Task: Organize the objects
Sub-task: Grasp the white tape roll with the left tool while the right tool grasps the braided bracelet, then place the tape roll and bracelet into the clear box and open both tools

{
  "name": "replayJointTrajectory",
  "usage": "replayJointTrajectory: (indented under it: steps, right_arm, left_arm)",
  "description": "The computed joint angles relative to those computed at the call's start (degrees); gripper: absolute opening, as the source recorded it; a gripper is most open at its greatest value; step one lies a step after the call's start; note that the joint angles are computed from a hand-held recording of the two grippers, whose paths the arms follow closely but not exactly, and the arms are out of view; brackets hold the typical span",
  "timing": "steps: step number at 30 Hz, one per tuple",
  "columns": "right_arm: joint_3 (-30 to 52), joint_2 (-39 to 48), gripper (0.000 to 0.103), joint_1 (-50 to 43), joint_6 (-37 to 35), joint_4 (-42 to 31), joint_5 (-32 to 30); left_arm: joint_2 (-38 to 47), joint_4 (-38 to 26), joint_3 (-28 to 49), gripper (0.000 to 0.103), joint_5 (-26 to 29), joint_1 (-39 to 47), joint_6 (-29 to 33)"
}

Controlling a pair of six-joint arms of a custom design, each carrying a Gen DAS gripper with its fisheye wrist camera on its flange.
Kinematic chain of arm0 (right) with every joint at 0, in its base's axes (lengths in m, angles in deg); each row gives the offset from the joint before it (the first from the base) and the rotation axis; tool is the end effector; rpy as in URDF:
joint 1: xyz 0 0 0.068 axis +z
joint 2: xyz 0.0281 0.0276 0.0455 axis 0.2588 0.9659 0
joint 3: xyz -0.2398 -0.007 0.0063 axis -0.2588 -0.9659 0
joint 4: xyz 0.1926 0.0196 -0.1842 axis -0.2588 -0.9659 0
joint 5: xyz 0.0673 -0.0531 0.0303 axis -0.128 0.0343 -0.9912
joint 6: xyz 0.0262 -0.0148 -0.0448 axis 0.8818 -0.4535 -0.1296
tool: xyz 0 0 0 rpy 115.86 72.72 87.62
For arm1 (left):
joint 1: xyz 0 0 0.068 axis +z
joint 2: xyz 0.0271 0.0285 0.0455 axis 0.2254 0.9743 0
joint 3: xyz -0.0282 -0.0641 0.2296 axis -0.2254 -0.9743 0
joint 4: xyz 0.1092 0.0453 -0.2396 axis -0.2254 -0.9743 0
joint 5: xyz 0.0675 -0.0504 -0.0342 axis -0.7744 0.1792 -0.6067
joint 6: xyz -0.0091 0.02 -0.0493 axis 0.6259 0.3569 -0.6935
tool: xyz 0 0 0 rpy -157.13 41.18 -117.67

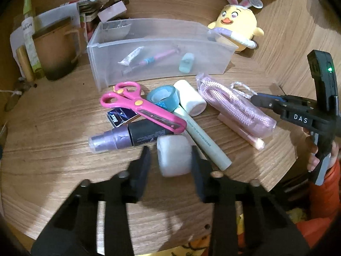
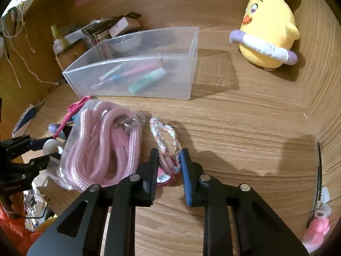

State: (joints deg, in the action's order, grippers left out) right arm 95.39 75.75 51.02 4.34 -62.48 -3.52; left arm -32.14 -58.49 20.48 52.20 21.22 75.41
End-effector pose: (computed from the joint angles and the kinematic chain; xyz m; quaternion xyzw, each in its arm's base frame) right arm 0.2226 0.1553 0.1408 -0.0928 0.9341 0.1008 0.3296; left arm 0.1914 0.0135 0.1409 0.1411 0.9342 -0.1240 0.3032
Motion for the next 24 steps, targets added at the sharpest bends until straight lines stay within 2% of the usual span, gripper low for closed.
replayJointTrajectory:
  steps: [6, 14, 19, 24]
  right_arm:
    - [-0.74, -2.82, 0.012, 0.66, -0.28, 0.17, 3.04]
    - [-0.40, -7.85, 0.012, 1.02, -0.87, -0.94, 5.68]
    - [1.52, -10.41, 0.012, 1.22, -1.67, -1.16, 7.12]
    - [5.39, -10.46, 0.012, 1.29, -3.21, -0.95, 8.04]
  left_arm:
    - [-4.03, -1.21, -1.22, 0.024, 0.20, 1.81, 0.16]
    - [-8.60, -7.30, 3.10, 0.024, 7.13, 9.08, 3.52]
    - [-6.15, -4.80, 7.09, 0.024, 7.91, 10.17, 2.58]
    - [0.35, -0.51, 12.46, 0.024, 7.41, 8.67, 0.29]
